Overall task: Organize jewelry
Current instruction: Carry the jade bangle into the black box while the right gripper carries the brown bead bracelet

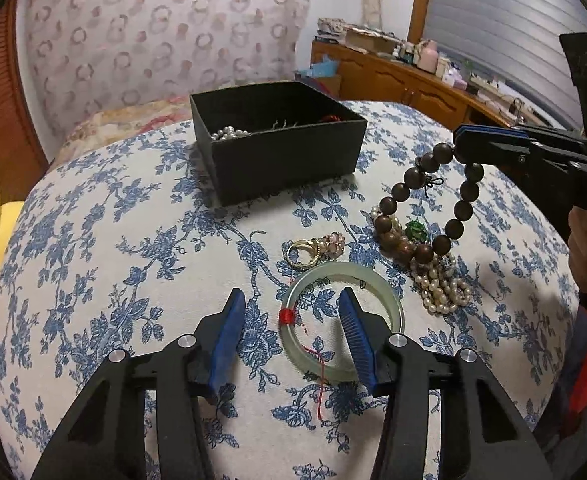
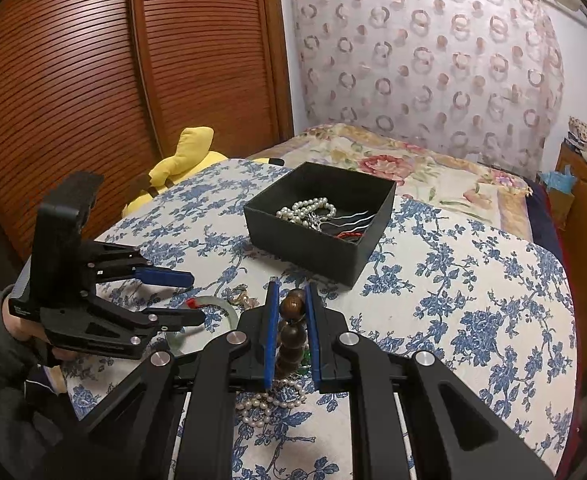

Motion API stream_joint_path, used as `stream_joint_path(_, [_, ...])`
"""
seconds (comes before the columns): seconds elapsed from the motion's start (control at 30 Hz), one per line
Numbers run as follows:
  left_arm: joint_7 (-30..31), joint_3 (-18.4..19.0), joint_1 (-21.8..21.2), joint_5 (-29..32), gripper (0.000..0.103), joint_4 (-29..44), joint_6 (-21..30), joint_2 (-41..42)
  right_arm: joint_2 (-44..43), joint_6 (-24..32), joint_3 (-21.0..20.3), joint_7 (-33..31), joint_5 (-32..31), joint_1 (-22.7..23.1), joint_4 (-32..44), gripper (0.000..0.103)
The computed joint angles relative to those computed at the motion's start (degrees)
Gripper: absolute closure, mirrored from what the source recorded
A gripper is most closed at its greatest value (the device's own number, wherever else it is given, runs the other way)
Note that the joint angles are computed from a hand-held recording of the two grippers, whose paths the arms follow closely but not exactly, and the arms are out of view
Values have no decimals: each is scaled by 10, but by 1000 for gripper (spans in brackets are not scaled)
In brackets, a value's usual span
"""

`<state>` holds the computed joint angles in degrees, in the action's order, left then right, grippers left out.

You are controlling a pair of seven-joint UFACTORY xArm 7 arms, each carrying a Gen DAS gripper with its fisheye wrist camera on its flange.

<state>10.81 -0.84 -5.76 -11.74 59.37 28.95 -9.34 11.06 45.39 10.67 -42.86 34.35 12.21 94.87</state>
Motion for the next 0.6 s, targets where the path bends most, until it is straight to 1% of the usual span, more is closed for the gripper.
stream_joint_path(0.1, [-7,-3,3,13,62,11,14,10,0,0,0,1,-1,1,0,88])
stream_joint_path(0.17, [-11,-5,4,19,65,12,14,11,-1,-2,1,0,0,1,-2,88])
stream_joint_path(0.27, [-24,-7,7,33,72,15,13,14,0,-2,1,1,-1,2,1,88])
stream_joint_path(0.3, [-23,-7,7,34,77,15,12,14,0,-3,1,1,-2,2,1,88])
stream_joint_path(0.33, [-20,-6,6,32,87,15,12,15,0,-2,1,1,-2,2,2,88])
stream_joint_path(0.37, [-13,-4,5,26,94,16,14,15,0,-2,1,1,-2,2,3,88])
stream_joint_path(0.5, [15,1,0,-2,96,9,12,7,-1,1,1,2,-3,2,7,88])
stream_joint_path(0.6, [19,1,-2,-10,96,-6,0,-10,-2,4,1,2,-2,2,10,88])
